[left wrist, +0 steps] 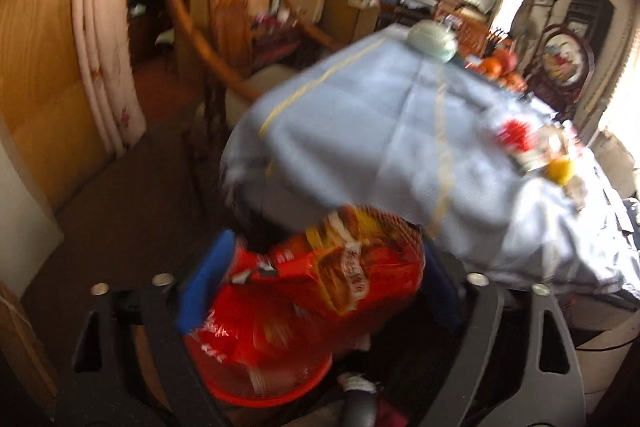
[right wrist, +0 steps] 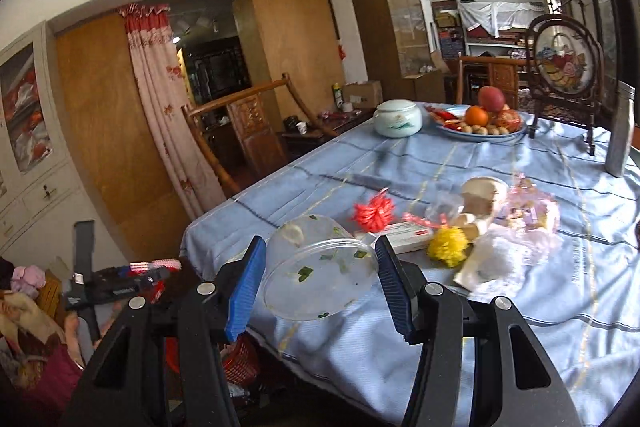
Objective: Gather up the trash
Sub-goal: 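Drop the red bag and clear cup into the red wastebasket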
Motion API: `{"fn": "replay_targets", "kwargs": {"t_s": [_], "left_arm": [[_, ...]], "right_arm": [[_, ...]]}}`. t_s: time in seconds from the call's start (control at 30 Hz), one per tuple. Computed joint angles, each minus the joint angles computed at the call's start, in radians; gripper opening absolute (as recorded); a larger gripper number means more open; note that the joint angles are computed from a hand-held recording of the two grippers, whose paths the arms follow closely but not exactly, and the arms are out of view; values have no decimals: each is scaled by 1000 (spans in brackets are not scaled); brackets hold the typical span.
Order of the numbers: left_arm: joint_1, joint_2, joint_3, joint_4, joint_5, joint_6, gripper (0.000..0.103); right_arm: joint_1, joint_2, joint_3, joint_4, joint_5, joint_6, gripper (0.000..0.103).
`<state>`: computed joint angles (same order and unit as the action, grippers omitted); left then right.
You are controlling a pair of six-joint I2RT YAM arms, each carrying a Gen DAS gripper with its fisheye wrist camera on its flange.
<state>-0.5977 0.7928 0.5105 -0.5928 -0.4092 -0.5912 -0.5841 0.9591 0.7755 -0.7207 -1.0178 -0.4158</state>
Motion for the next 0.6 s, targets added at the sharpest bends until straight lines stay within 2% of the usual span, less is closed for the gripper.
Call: {"fn": "replay_targets", "kwargs": {"t_s": [0.1,0.23,0.47,0.6], "left_arm": [[123,21,-61,47,71,27,91],[266,-65,-109,46,174,60,93],[274,-189,-77,-68,1,66,95],[345,-251,-62,-121,-32,102,95]], "right_arm": [[135,-45,-22,60,82,104,56],[325,-78,-43,129,197,218,56],[721,-42,-48,230,387,372,56],[957,48,-21,302,486,450,56]]}}
